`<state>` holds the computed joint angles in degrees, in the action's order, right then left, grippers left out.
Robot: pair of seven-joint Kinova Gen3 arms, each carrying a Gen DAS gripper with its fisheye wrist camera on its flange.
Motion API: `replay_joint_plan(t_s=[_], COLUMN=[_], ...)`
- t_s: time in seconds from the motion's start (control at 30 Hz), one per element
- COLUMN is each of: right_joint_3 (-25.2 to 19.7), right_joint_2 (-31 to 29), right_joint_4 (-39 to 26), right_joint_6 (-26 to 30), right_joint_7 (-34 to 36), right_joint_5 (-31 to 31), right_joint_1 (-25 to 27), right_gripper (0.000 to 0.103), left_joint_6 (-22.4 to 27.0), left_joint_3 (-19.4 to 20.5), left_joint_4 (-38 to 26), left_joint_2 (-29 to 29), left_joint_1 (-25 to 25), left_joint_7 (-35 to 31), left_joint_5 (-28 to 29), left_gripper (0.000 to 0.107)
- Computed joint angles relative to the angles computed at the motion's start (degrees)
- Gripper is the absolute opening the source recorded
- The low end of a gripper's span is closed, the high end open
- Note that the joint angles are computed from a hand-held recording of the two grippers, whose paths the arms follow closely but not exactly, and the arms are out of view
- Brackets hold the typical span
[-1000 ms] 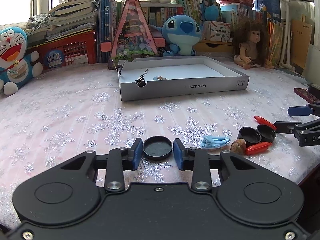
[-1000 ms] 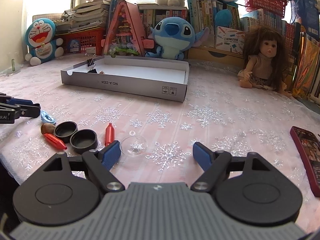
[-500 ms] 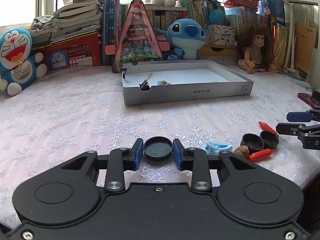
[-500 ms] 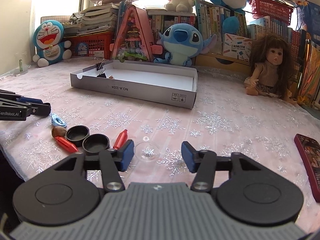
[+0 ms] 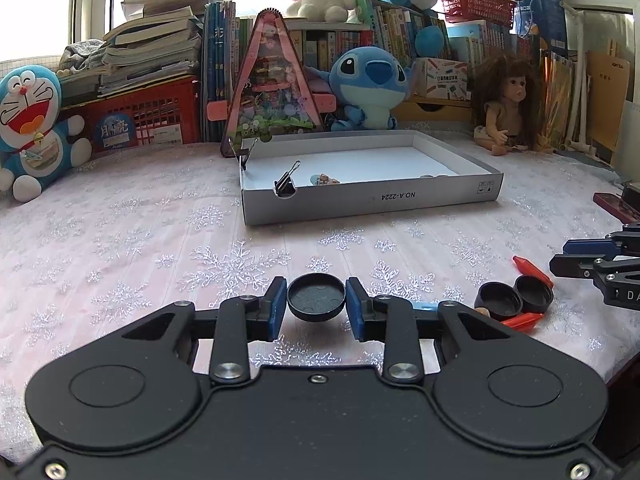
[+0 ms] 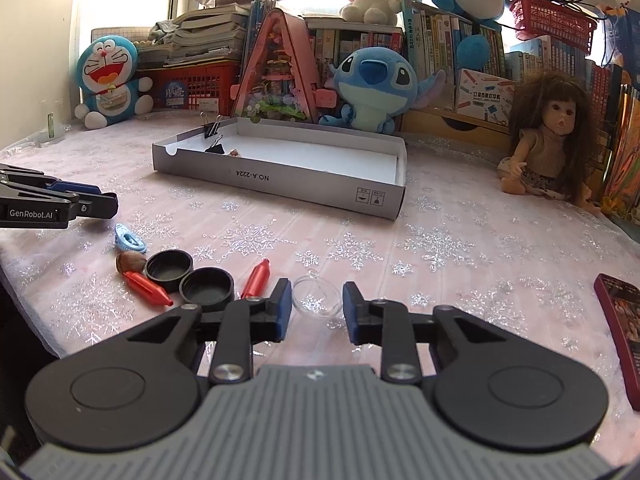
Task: Organize rigid objects
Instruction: 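Carry the black lid and clear cap over the white tray with both grippers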
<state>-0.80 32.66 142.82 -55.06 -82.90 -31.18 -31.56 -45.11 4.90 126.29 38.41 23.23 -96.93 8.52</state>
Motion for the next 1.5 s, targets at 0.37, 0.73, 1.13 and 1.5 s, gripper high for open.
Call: replay_joint_plan(t_s=[0.37, 0.73, 1.13, 1.5], right_joint_3=[1.66, 3.26, 4.07, 3.69], right_joint_2=[-1.50, -2.37, -0.45, 4.40], right_joint_4=[-3.75, -11.54, -24.30, -36.38], right_joint_6=[2.72, 7.90, 20.31, 35.43], right_joint_7=[4.13, 9.22, 7.37, -2.58], right_joint_5=[-2.95, -4.77, 1.85, 9.42], right_joint_1=[0.65, 3.65, 11.29, 17.23], right_gripper=[0.033, 0.033, 0.033, 0.033], left_joint_6=[4.70, 13.33, 27.56, 41.85], left_joint_3=[0.69, -0.67, -1.34, -9.84], left_joint_4=[-4.74, -16.01, -35.28, -52.09], left_joint_2=[-2.05, -1.53, 4.79, 13.28], left_joint_1=[-1.32, -0.32, -2.27, 2.33], left_joint_7=[0.84, -1.92, 1.44, 5.92], left_joint_5=[-1.92, 0.86, -0.98, 1.95], left_gripper=[0.030, 0.030, 0.030, 0.030])
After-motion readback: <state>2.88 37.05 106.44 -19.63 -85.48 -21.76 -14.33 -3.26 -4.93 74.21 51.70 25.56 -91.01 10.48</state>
